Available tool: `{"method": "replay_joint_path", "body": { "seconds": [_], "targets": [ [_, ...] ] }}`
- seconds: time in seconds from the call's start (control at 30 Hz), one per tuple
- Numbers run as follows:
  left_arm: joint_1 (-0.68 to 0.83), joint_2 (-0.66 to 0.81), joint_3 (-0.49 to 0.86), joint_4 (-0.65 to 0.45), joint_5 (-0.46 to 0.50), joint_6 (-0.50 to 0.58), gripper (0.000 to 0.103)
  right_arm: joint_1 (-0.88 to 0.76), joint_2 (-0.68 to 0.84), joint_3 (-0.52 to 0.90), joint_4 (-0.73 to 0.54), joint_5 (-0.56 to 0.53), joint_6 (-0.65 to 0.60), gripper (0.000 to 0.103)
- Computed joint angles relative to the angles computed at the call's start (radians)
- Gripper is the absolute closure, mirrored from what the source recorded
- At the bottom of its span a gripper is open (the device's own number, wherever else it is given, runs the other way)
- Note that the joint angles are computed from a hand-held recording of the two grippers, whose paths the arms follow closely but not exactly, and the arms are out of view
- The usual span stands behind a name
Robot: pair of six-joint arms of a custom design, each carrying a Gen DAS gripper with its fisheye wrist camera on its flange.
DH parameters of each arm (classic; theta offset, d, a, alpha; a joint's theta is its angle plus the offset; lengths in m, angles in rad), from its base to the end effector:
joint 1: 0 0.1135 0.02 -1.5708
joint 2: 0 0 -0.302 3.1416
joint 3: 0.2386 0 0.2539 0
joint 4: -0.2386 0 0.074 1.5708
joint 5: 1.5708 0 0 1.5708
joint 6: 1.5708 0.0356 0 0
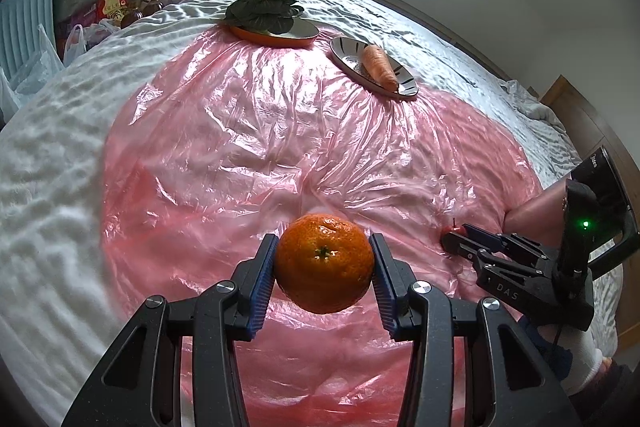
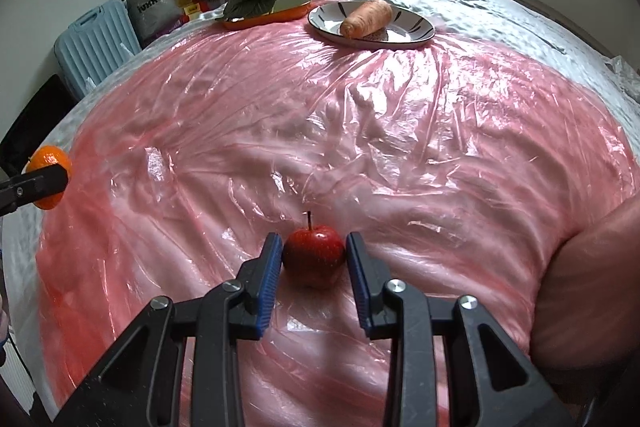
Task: Organize fruits
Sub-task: 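Lift and carry the orange and apple over the green tray with both tools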
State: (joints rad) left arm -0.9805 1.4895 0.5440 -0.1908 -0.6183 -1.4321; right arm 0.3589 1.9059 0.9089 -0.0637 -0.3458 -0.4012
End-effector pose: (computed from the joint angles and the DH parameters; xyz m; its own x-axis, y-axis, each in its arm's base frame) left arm 0.1462 -0.1812 0.1562 -0.6058 -0.5458 -0.5789 -0.4252 0.8371 -0.3442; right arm 0.3292 0.1364 0.1303 -0.5627 -0.6035 -0.5650 -0.7659 0.6377 0.0816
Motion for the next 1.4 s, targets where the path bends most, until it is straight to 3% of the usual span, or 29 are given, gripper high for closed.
{"method": "replay_joint_path", "body": {
  "seconds": [0.3, 0.67, 1.0, 1.4],
  "targets": [
    [-0.046, -0.007, 0.053, -0.088, -0.031, -0.034, 0.063, -0.036, -0.078, -0.021, -0.029, -0.072, -0.002, 0.016],
    [-0.168, 0.016, 0.158, -0.245, -0.077, -0.134, 0.063, -0.151, -0.365, -0.173, -0.136, -0.256, -0.083, 0.016],
    [-0.273, 0.190, 0.382, -0.288, -0.065, -0.107, 0.063, -0.490, -0.509, -0.228, -0.430, -0.414, -0.388, 0.016],
    [-0.303, 0.462, 0.772, -0.321, 0.017, 0.061, 0.063, -0.942, -0.368, -0.069, -0.734, -0.509, -0.772, 0.016]
  ]
}}
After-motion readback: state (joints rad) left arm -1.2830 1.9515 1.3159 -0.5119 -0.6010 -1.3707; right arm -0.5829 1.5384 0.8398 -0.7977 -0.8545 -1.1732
